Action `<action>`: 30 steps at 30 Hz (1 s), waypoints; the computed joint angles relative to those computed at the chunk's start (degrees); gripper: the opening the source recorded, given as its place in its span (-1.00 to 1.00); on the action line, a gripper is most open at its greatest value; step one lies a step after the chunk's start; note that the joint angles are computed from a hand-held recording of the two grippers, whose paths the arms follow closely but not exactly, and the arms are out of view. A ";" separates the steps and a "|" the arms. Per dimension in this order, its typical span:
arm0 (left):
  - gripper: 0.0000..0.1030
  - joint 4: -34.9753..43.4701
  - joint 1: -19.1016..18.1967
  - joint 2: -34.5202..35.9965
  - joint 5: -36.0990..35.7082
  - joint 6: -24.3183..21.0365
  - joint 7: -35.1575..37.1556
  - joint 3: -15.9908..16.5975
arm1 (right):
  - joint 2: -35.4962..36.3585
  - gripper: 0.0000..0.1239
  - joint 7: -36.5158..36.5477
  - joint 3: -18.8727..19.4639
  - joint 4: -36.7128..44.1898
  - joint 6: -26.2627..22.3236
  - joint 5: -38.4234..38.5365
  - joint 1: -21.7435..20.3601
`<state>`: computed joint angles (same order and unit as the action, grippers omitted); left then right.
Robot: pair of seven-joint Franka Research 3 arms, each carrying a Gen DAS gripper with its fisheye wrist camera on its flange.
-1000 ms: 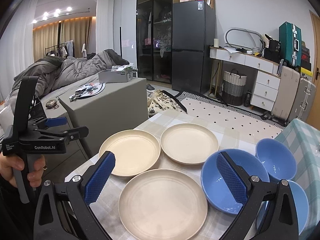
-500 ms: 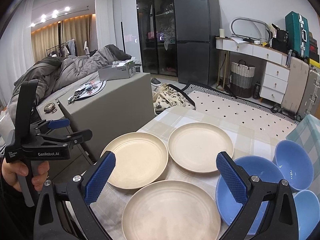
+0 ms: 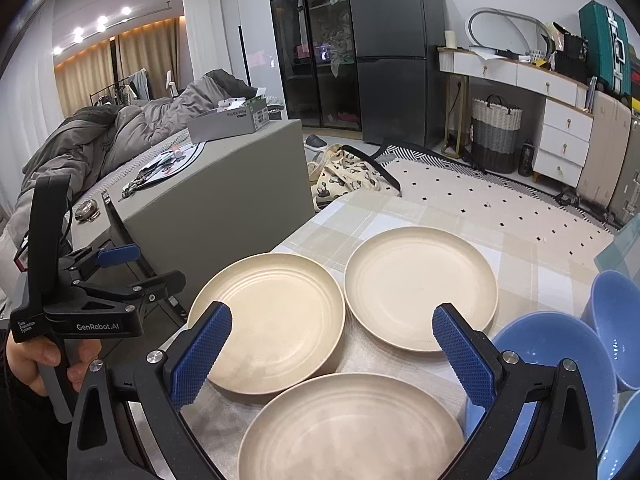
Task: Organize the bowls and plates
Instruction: 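Move both grippers toward the rim of the nearest cream plate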
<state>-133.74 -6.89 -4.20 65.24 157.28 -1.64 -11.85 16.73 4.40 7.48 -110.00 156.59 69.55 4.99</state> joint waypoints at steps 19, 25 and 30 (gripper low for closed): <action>0.99 1.48 0.64 7.14 -8.99 4.78 9.80 3.72 | 9.71 0.58 17.48 1.58 6.88 2.67 -18.48 0.98; 0.97 1.40 0.43 8.06 -11.03 5.22 12.07 4.18 | 12.49 0.47 22.89 1.75 8.56 1.55 -24.18 0.99; 0.93 1.55 0.27 9.26 -11.14 5.03 12.26 4.83 | 14.72 0.40 26.46 2.19 10.00 1.45 -27.63 1.10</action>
